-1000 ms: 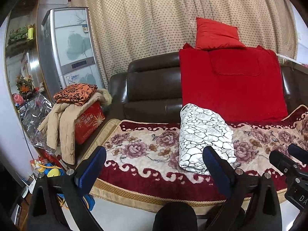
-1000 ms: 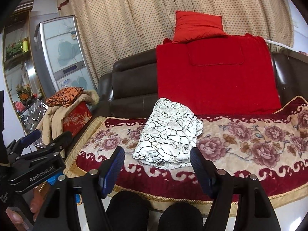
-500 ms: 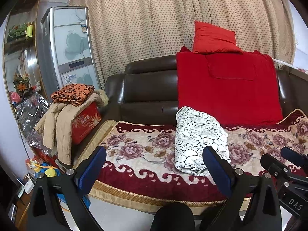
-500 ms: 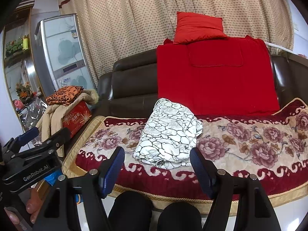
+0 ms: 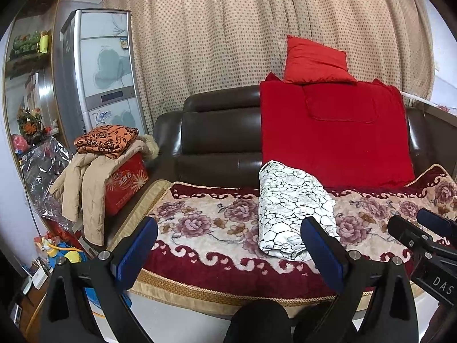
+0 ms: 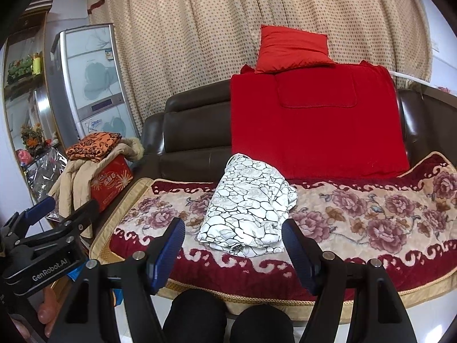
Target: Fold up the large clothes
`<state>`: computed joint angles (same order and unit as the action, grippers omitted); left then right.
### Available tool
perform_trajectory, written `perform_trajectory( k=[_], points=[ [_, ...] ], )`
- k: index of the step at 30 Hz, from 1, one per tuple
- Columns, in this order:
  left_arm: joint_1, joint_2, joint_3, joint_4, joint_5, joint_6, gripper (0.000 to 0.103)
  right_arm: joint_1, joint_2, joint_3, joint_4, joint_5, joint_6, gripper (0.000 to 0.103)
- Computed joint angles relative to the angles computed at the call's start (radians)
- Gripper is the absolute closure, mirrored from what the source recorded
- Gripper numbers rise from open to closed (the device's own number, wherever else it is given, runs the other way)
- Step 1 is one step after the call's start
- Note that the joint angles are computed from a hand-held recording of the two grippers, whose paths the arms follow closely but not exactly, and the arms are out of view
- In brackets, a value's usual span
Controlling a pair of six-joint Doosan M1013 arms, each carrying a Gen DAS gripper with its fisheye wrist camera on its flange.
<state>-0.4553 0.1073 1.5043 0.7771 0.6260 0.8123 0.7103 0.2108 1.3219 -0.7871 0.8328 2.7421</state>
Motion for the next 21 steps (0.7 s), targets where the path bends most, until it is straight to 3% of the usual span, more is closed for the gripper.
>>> perform_trajectory(
  k=[21],
  points=[
    [0.043, 0.033, -0.029, -0.088, -0.007, 0.049, 0.003, -0.015, 0.049, -0.065, 0.048, 0.049, -0.054, 0.029]
  ],
)
